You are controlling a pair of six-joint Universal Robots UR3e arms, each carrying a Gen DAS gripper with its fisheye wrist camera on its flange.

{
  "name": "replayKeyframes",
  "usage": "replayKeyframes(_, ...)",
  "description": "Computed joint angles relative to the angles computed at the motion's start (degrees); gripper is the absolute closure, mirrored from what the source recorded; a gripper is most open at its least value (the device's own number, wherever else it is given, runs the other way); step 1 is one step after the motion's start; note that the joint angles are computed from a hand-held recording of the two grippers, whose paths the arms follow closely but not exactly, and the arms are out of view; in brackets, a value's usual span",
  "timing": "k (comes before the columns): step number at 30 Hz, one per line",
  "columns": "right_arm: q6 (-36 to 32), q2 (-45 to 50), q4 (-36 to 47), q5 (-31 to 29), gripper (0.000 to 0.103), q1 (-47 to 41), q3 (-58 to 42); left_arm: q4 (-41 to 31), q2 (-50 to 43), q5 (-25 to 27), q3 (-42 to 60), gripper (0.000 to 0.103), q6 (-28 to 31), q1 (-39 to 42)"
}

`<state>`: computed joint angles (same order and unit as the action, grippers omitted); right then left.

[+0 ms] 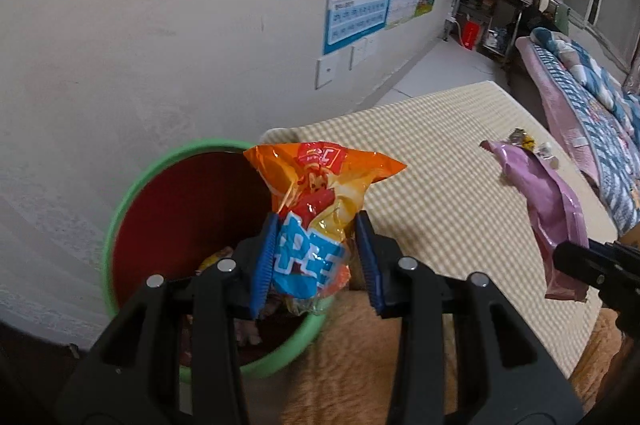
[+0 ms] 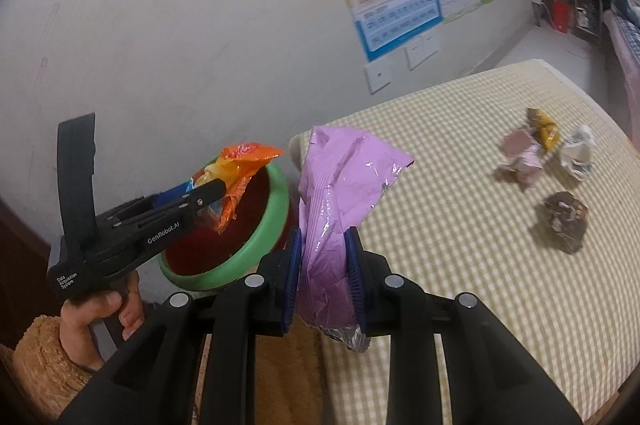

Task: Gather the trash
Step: 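Carry the orange chip bag and pink wrapper over the bin with both tools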

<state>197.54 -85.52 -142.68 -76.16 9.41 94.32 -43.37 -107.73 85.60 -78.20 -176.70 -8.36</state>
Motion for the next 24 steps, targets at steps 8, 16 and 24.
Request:
replayKeyframes(8, -0.44, 6.1, 2.48, 0.79, 0.079, 1.94, -6.36, 1.73, 0.33, 0.94, -1.95, 0.066, 0.15, 2.02)
replayKeyframes(16, -0.94, 11.3, 4.59, 1.58, 0.079, 3.52, -12.98, 2.57, -0.54, 1.13, -2.22, 0.066, 0.64, 3.56)
replayKeyframes(24, -1.35, 16.86, 6.66, 3.11, 0.079, 4.44, -20.31, 3.77, -0.29, 1.74, -3.79, 0.066, 0.86, 4.88)
